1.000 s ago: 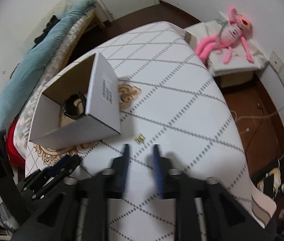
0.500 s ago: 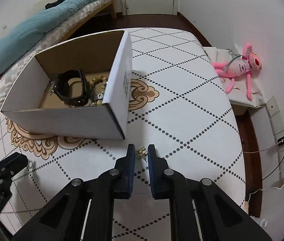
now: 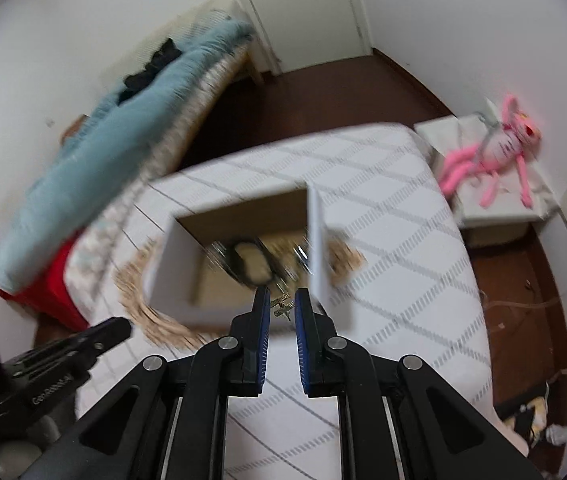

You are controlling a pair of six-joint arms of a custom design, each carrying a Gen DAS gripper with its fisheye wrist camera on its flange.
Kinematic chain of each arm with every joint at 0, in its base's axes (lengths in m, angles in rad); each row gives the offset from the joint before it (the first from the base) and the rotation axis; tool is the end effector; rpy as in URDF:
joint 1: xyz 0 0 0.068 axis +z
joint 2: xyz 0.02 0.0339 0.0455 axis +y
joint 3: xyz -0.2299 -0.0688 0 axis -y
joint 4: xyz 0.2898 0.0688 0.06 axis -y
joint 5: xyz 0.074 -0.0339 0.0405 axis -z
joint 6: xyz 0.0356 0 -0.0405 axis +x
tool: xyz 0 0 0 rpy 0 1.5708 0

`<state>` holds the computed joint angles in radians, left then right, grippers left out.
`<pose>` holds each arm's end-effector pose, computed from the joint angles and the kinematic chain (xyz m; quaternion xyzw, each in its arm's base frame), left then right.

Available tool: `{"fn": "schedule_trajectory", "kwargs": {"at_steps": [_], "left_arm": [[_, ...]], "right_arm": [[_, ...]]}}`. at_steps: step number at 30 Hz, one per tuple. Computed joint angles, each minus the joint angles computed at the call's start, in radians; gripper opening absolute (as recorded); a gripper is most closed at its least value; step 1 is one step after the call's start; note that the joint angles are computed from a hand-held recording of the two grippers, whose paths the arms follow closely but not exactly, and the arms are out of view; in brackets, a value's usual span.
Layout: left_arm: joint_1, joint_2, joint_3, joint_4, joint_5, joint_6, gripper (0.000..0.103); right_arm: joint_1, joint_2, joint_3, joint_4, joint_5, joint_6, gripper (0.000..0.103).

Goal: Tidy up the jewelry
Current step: 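Carry the charm and ring into the white box and open both grippers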

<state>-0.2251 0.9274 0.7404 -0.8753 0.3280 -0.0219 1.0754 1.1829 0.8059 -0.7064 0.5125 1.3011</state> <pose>0.2220 -0.0626 0.2084 0.1377 0.9458 -0.1874 0.2268 0.1455 0.2326 0.1826 0.1665 0.9259 0.1247 0.3153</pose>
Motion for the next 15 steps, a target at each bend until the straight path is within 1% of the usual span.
{"fn": "schedule_trajectory", "kwargs": {"at_steps": [1,2,4,6,7,8,10,12,13,14,15], "left_arm": [[0.003,0.09,0.066,0.008,0.03,0.0,0.01],[0.01,0.13,0.097,0.014,0.038,0.004,0.01],[-0.007,0.261,0.192,0.035,0.02,0.023,0.01],[-0.022,0.346,0.247,0.042,-0.008,0.027,0.011],[-0.031,0.39,0.274,0.035,-0.025,0.04,0.011],[-0.041,0.428,0.299,0.024,-0.045,0.045,0.011],[-0.057,0.493,0.333,0.01,-0.082,0.054,0.012],[-0.067,0.524,0.344,0.006,-0.129,0.042,0.022],[-0.065,0.528,0.344,0.01,-0.137,0.037,0.038],[-0.06,0.525,0.343,0.014,-0.139,0.033,0.058],[-0.056,0.517,0.339,0.02,-0.147,0.024,0.066]], "right_arm": [[-0.044,0.007,0.02,0.021,-0.032,-0.057,0.013],[-0.071,0.034,0.051,0.029,-0.051,-0.092,0.013],[-0.15,0.091,0.099,0.051,-0.12,-0.177,0.013],[-0.214,0.156,0.139,0.075,-0.204,-0.235,0.013],[-0.244,0.186,0.158,0.079,-0.238,-0.254,0.013],[-0.285,0.225,0.18,0.087,-0.299,-0.288,0.013],[-0.34,0.279,0.207,0.088,-0.388,-0.312,0.014],[-0.359,0.297,0.214,0.077,-0.407,-0.325,0.015],[-0.364,0.307,0.226,0.063,-0.407,-0.329,0.017],[-0.366,0.304,0.22,0.062,-0.409,-0.329,0.025],[-0.368,0.302,0.222,0.051,-0.403,-0.326,0.029]]}}
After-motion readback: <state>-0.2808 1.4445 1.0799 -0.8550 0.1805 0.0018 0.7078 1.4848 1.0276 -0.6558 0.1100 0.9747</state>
